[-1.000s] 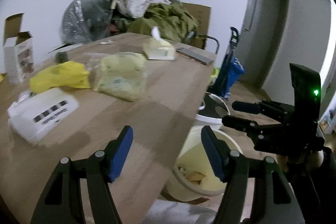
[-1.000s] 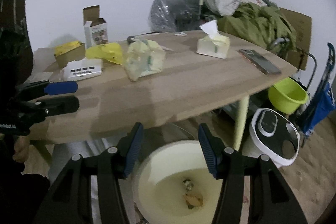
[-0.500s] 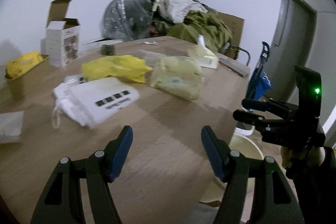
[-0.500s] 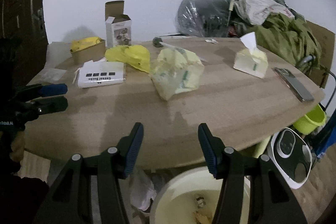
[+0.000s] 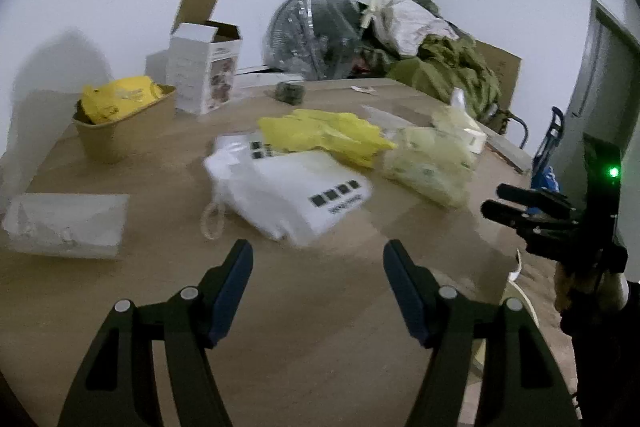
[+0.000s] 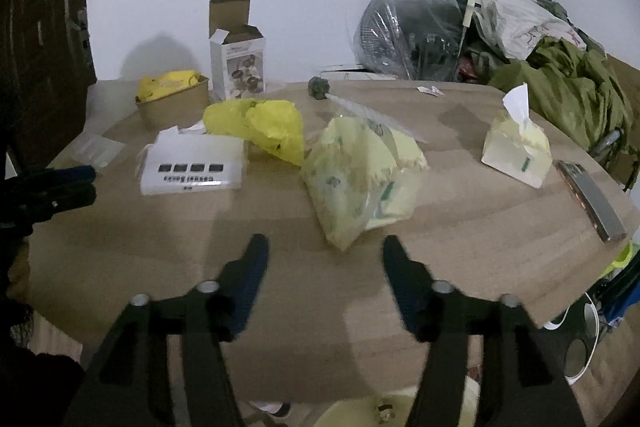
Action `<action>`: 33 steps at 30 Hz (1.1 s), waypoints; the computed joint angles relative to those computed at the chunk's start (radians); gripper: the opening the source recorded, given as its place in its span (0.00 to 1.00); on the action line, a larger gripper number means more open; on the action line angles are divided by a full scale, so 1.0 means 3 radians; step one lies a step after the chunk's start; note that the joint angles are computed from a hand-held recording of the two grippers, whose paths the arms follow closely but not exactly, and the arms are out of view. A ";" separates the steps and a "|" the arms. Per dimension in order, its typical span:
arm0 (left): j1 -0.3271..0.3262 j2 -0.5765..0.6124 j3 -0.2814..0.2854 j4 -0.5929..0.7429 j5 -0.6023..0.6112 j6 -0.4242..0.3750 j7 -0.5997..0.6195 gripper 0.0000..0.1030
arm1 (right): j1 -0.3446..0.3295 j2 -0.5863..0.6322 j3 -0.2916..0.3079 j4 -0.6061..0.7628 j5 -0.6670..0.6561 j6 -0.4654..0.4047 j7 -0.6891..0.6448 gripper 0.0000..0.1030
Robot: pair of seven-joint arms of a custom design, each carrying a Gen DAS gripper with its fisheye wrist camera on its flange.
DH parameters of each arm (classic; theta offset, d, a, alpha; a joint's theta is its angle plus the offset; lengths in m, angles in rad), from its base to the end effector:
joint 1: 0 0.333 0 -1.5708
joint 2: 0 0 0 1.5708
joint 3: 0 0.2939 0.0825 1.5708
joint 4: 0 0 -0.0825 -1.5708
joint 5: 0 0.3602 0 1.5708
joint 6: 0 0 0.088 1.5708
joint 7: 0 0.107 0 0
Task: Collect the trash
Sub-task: 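Grasp the pale green plastic bag with the right tool while the left tool grasps the yellow bag, then lift both bags and carry them toward the cream bucket with both tools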
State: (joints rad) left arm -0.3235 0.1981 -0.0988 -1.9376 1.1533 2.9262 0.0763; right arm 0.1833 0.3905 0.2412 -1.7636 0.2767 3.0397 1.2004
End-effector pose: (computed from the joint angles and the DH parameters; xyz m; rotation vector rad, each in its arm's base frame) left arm 0.5295 -0.2977 0.4390 -1.7574 1.6944 -1.0235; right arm 0.6277 0.2364 0.4463 -1.9550 1.1977 -0.5422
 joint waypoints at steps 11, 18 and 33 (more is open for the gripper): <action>0.0094 0.0136 0.0015 0.0213 -0.0538 -0.0067 0.0604 0.66 | 0.0178 0.0484 -0.0259 0.0777 -0.0220 -0.0340 0.0389 0.63; 0.0010 0.0433 0.0061 0.0640 -0.1042 -0.0152 0.1227 0.66 | 0.0101 0.0749 -0.0216 0.1181 -0.0214 -0.0556 0.0408 0.63; -0.0131 0.1427 0.0073 0.2180 -0.2224 -0.0715 0.2747 0.66 | -0.0182 0.0885 0.0019 0.1353 0.0211 -0.0627 -0.0069 0.08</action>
